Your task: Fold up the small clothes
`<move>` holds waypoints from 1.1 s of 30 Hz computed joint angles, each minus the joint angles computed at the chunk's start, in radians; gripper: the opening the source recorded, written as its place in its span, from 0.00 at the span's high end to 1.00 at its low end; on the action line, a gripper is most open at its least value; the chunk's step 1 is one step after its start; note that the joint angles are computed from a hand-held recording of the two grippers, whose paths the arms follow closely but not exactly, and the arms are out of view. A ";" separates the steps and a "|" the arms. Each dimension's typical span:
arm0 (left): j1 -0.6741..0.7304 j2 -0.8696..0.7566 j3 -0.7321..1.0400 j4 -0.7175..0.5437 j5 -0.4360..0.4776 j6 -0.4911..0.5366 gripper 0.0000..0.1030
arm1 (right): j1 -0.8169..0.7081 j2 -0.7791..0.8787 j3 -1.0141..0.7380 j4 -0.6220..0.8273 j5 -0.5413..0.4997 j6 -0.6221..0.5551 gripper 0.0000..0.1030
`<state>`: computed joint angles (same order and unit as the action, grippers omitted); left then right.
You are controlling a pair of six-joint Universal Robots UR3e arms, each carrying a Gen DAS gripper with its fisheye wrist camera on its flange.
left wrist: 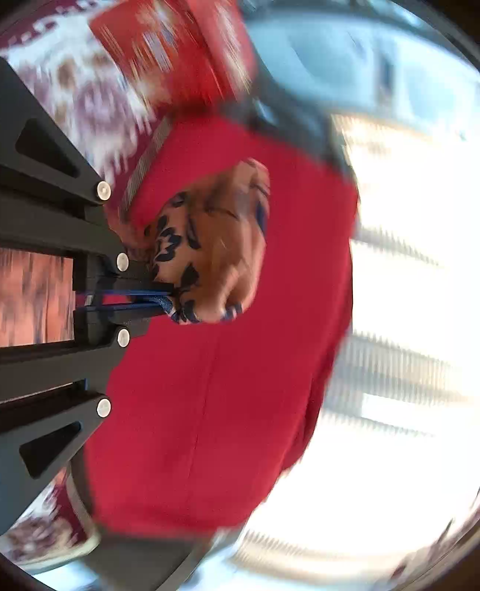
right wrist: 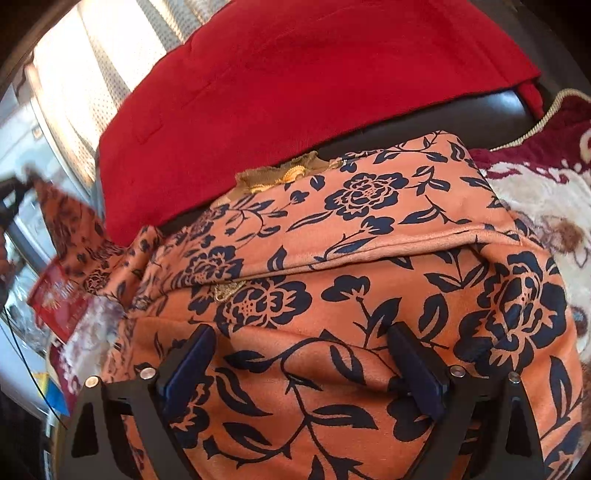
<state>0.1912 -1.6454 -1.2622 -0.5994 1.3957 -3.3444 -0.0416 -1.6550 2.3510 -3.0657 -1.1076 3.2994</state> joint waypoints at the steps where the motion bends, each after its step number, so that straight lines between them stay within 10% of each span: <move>1: -0.104 -0.052 0.077 -0.012 0.024 0.010 0.97 | -0.015 -0.004 0.011 -0.010 0.022 0.004 0.07; 7: -0.468 -0.399 0.457 -0.185 0.079 0.047 0.92 | -0.090 -0.027 0.057 -0.036 0.131 0.022 0.07; 8: -0.491 -0.475 0.541 -0.268 0.069 0.067 0.84 | -0.112 -0.047 0.064 -0.013 0.159 0.025 0.07; 10: -0.521 -0.565 0.584 -0.392 0.076 0.120 0.38 | -0.176 -0.119 0.095 0.047 0.230 0.040 0.07; 18: -0.277 -0.149 -0.146 -0.140 0.064 0.053 0.30 | -0.549 -0.441 0.099 0.543 0.536 -0.044 0.07; 26: 0.010 0.032 -0.494 -0.072 0.006 0.036 0.27 | -0.295 0.108 -0.391 0.508 0.234 0.177 0.09; 27: 0.030 0.034 -0.525 -0.053 -0.006 0.034 0.27 | -0.259 0.159 -0.452 0.540 0.182 0.188 0.19; 30: 0.048 0.013 -0.570 -0.002 -0.020 0.012 0.27 | -0.161 0.230 -0.627 0.684 0.052 0.138 0.96; 33: 0.082 0.054 -0.595 -0.016 -0.045 0.021 0.27 | -0.056 0.175 -0.674 0.661 -0.130 0.136 0.96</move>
<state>0.2736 -1.5909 -1.8570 -0.6156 1.3512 -3.3233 -0.0976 -1.4801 1.6773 -2.4046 -1.2371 3.4353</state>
